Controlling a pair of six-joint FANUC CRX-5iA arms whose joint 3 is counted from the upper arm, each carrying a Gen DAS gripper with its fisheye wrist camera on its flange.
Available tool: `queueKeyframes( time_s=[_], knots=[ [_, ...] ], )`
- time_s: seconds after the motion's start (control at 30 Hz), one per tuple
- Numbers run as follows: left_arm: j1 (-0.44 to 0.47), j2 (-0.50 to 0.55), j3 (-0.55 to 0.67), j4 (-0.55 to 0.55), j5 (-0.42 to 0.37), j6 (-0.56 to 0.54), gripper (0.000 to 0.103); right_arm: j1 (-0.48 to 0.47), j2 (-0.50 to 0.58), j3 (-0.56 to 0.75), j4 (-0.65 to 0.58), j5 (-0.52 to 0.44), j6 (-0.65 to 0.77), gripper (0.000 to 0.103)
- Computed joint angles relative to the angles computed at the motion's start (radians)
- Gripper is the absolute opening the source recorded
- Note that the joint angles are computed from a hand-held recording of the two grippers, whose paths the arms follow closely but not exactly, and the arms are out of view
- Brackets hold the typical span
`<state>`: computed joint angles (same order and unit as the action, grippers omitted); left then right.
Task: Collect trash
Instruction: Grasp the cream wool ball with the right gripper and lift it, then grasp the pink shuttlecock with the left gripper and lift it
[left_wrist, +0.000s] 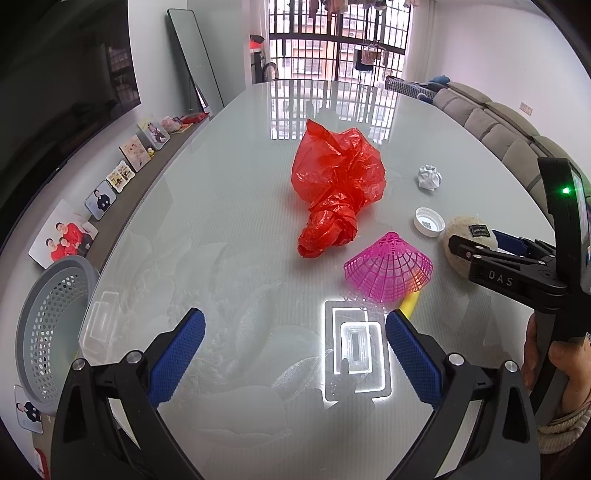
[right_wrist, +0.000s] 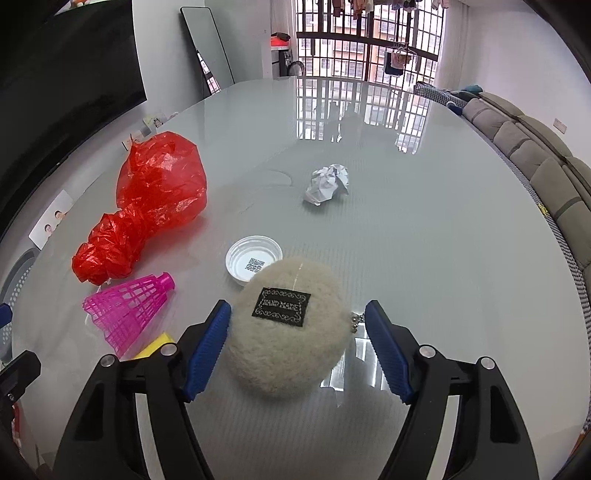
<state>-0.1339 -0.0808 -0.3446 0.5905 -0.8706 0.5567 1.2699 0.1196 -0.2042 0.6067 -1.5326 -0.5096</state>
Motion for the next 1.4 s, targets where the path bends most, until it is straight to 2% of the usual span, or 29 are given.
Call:
queueKeyframes(
  time_s=[0.17, 0.3, 0.47, 0.63, 0.77, 0.87, 1.0, 1.13, 1.23, 1.33, 1.4],
  knots=[
    [-0.004, 0.003, 0.001, -0.010, -0.011, 0.008, 0.096, 0.006, -0.007, -0.011, 0.019, 0.015, -0.014, 0.059],
    [-0.012, 0.009, 0.003, -0.007, -0.024, 0.017, 0.096, 0.034, 0.000, 0.001, 0.028, -0.030, -0.048, 0.059],
    [-0.046, 0.009, -0.008, 0.012, -0.012, 0.011, 0.096, 0.108, -0.005, -0.003, 0.052, -0.099, -0.174, 0.059],
    [-0.094, 0.028, -0.003, 0.046, -0.016, 0.016, 0.096, 0.152, -0.015, -0.023, 0.069, -0.115, -0.267, 0.059],
    [-0.152, 0.057, 0.024, -0.017, 0.045, 0.093, 0.096, 0.171, -0.026, -0.042, 0.102, -0.118, -0.303, 0.059],
    [-0.168, 0.096, 0.065, -0.053, 0.032, 0.156, 0.096, 0.183, -0.041, -0.065, 0.121, -0.109, -0.330, 0.059],
    [-0.170, 0.132, 0.083, -0.010, 0.011, 0.174, 0.096, 0.193, -0.052, -0.084, 0.136, -0.102, -0.359, 0.059],
    [-0.188, 0.146, 0.101, -0.056, 0.031, 0.209, 0.096, 0.199, -0.062, -0.100, 0.153, -0.094, -0.371, 0.059],
    [-0.180, 0.151, 0.096, -0.030, 0.030, 0.205, 0.092, 0.198, -0.064, -0.107, 0.157, -0.085, -0.372, 0.059],
    [-0.181, 0.162, 0.106, -0.044, 0.013, 0.210, 0.079, 0.198, -0.064, -0.108, 0.160, -0.081, -0.372, 0.059],
    [-0.181, 0.170, 0.113, -0.057, 0.000, 0.210, 0.065, 0.198, -0.062, -0.107, 0.162, -0.080, -0.370, 0.059]
  ],
)
